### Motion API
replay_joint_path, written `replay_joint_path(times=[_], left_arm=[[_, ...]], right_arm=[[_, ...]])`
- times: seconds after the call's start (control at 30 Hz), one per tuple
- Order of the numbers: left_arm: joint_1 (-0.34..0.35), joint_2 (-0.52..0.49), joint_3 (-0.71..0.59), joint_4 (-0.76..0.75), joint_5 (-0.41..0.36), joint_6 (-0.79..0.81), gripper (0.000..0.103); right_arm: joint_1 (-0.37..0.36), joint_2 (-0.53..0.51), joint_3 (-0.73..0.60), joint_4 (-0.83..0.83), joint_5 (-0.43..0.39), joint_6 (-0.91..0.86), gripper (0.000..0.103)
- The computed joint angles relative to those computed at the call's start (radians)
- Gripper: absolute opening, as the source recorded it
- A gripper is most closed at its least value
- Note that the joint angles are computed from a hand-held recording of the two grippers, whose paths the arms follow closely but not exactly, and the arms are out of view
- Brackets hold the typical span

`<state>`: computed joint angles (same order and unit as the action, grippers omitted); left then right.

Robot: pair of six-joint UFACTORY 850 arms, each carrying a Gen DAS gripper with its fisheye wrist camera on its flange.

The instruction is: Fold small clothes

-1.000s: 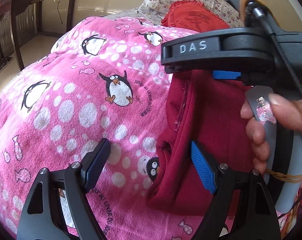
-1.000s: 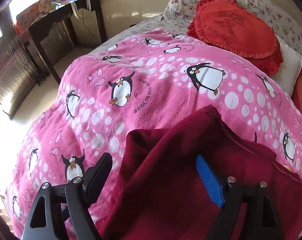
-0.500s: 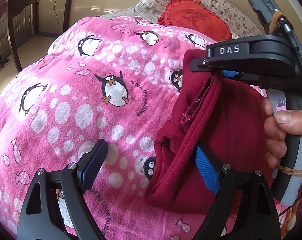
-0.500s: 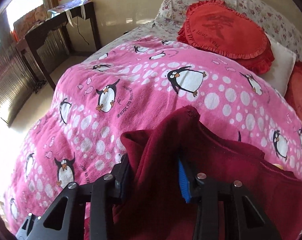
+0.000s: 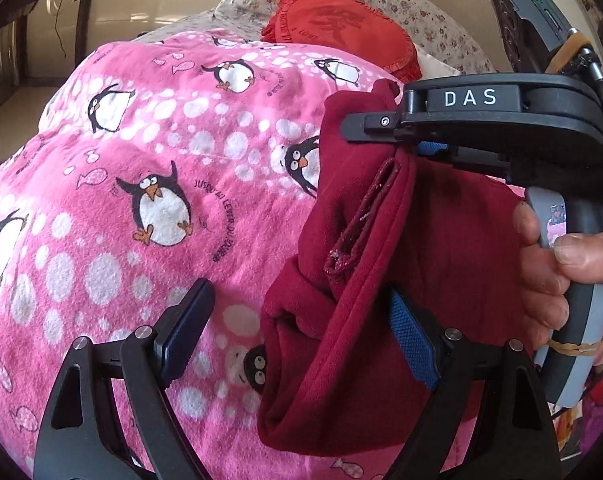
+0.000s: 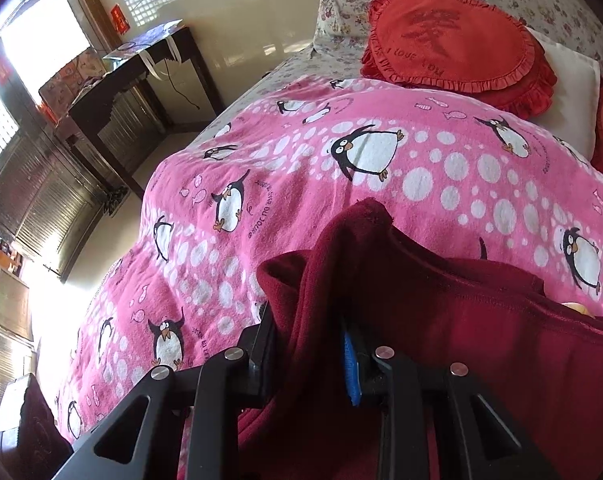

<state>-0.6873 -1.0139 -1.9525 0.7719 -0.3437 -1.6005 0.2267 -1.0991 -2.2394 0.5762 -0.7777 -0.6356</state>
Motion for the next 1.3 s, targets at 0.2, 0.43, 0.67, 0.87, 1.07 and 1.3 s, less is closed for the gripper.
replay_joint_path(times=[0.2, 0.43, 0.67, 0.87, 1.07, 1.3], left_arm=[[0.003, -0.051, -0.092, -0.095, -0.055, 0.113, 0.086], [0.001, -0.068, -0.121, -0.103, -0.083, 0.134, 0.086], [0.0, -0.078, -0.145, -0.207, -0.076, 0.231, 0.067], [-0.017, -0.081, -0.17, -0.199, -0.116, 0.227, 0.042], [-0.03, -0.058, -0.156, -0.178, -0.124, 0.19, 0.032], [-0.053, -0.048, -0.193, -0.189, -0.14, 0.224, 0.03]], right_arm=[[-0.008, 0.018, 0.033, 0.03, 0.003, -0.035, 0.022], [-0.012, 0.026, 0.048, 0.048, 0.01, -0.05, 0.022], [-0.022, 0.06, 0.102, 0.102, 0.023, -0.09, 0.02], [-0.032, 0.09, 0.139, 0.126, 0.026, -0.119, 0.018], [-0.045, 0.123, 0.176, 0.152, 0.031, -0.151, 0.017], [-0.068, 0.181, 0.238, 0.195, 0.045, -0.223, 0.016]])
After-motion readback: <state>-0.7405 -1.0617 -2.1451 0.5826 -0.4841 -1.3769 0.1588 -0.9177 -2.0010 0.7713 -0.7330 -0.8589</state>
